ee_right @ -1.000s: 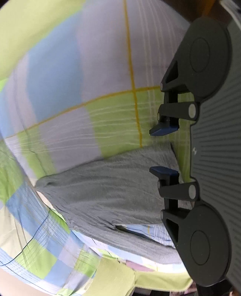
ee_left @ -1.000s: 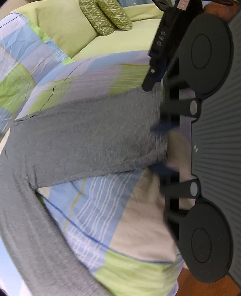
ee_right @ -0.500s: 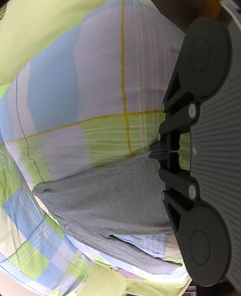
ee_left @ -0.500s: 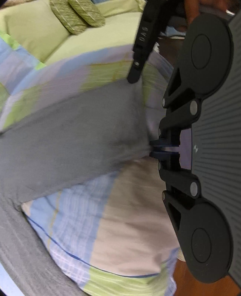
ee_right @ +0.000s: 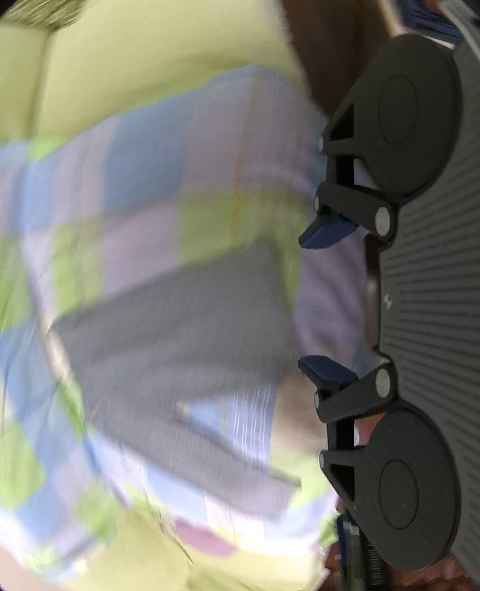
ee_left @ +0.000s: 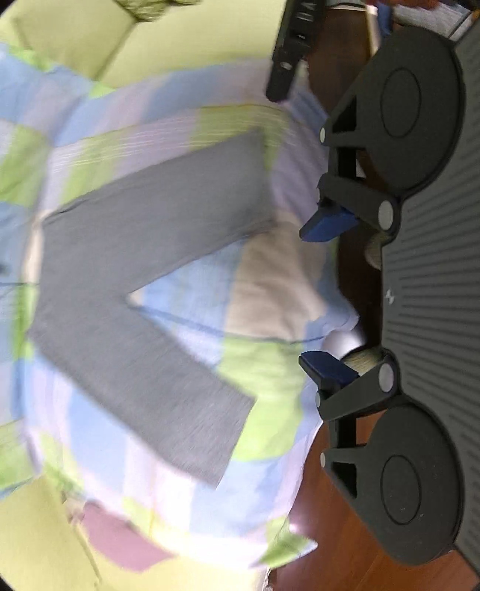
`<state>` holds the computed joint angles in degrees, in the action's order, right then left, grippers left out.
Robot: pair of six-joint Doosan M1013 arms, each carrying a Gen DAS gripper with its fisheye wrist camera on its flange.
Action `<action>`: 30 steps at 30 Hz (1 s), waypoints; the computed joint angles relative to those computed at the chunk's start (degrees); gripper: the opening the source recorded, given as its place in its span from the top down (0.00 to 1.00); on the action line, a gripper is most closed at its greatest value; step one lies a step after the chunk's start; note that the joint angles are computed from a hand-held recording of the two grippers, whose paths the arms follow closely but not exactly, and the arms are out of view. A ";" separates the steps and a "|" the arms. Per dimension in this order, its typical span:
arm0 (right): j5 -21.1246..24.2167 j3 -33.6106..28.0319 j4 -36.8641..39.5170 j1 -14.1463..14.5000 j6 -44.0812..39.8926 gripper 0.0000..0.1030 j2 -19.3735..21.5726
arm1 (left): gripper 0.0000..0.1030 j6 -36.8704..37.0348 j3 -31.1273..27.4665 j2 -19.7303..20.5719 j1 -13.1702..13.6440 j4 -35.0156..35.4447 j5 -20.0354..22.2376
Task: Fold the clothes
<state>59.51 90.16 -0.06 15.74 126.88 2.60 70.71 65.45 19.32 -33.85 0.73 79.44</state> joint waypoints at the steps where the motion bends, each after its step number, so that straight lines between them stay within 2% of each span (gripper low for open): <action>1: -0.08 -0.99 -0.43 0.70 0.20 0.29 -0.11 | 0.35 0.06 -0.67 -0.16 0.25 -0.33 0.38; 9: 1.15 -5.28 -7.34 5.82 5.94 0.26 -0.50 | 0.34 4.50 -1.31 -2.20 0.94 0.94 -0.58; 18: 2.77 -7.09 -15.33 11.67 15.48 0.25 0.61 | 0.34 14.47 3.21 -7.02 3.45 -1.02 -6.82; 23: 5.05 -8.34 -18.79 14.69 19.95 0.24 1.41 | 0.33 17.68 4.11 -7.87 4.76 -2.45 -6.56; 30: 7.35 -9.28 -21.23 16.51 23.53 0.24 2.16 | 0.33 20.86 3.94 -7.57 5.82 -3.69 -6.59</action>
